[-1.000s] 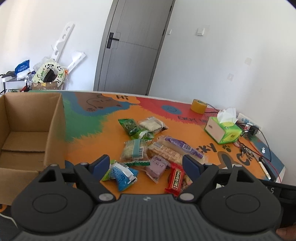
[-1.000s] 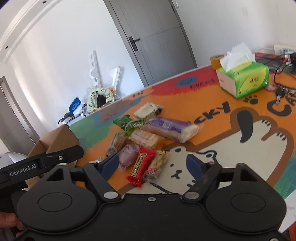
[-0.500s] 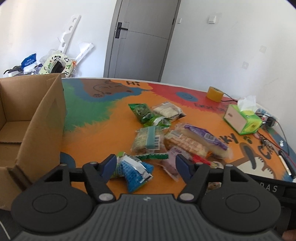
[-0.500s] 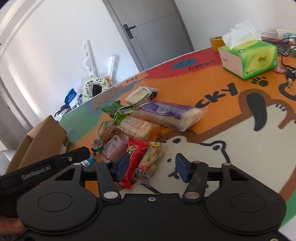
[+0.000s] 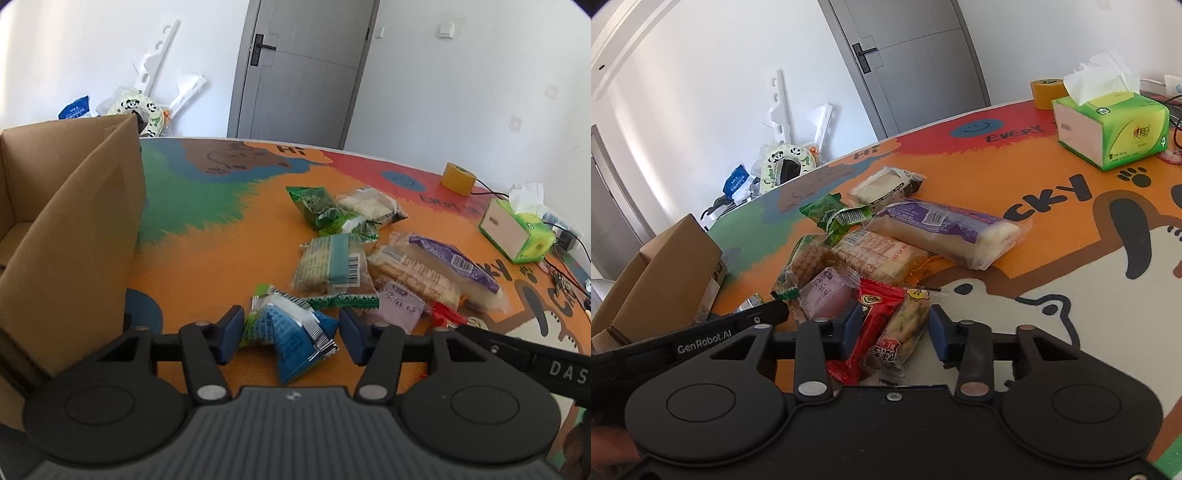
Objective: Organize snacks
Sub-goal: 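Grasp the blue candy pack with the left tool while the right tool grasps the small cream pack, then carry both packs over the cardboard box and open both tools to release them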
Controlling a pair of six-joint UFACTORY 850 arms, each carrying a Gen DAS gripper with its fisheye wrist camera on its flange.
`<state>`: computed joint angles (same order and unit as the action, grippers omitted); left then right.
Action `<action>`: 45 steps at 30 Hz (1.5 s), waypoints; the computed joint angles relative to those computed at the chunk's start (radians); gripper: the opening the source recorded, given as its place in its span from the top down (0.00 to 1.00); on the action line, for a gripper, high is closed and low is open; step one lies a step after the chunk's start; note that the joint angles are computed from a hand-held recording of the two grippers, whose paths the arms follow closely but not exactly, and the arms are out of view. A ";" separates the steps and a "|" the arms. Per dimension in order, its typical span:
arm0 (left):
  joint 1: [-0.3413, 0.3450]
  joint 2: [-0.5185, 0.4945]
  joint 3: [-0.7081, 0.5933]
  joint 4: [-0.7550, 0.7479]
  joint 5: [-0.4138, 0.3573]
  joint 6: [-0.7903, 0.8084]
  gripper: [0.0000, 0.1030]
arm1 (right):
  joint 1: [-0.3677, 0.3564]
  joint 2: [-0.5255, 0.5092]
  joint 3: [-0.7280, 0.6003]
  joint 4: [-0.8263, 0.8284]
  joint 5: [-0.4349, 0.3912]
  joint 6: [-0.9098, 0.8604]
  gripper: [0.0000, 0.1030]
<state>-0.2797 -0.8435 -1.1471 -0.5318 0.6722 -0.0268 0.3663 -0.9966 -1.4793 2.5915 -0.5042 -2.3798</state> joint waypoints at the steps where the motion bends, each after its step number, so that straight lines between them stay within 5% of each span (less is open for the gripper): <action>1: -0.001 0.000 0.001 0.001 0.003 -0.002 0.49 | -0.001 0.005 0.007 0.005 -0.001 -0.006 0.67; 3: -0.001 0.003 0.007 0.018 0.009 -0.020 0.55 | -0.002 0.012 0.016 0.017 0.007 -0.014 0.78; 8: -0.007 0.019 0.035 0.062 0.026 -0.058 0.57 | -0.003 0.023 0.041 0.047 0.010 -0.038 0.82; 33: -0.036 0.214 0.242 0.049 0.209 -0.058 0.57 | 0.022 0.149 0.186 0.112 -0.203 -0.137 0.82; 45: -0.015 0.291 0.323 -0.006 0.283 -0.032 0.57 | 0.063 0.161 0.162 0.077 -0.228 -0.133 0.82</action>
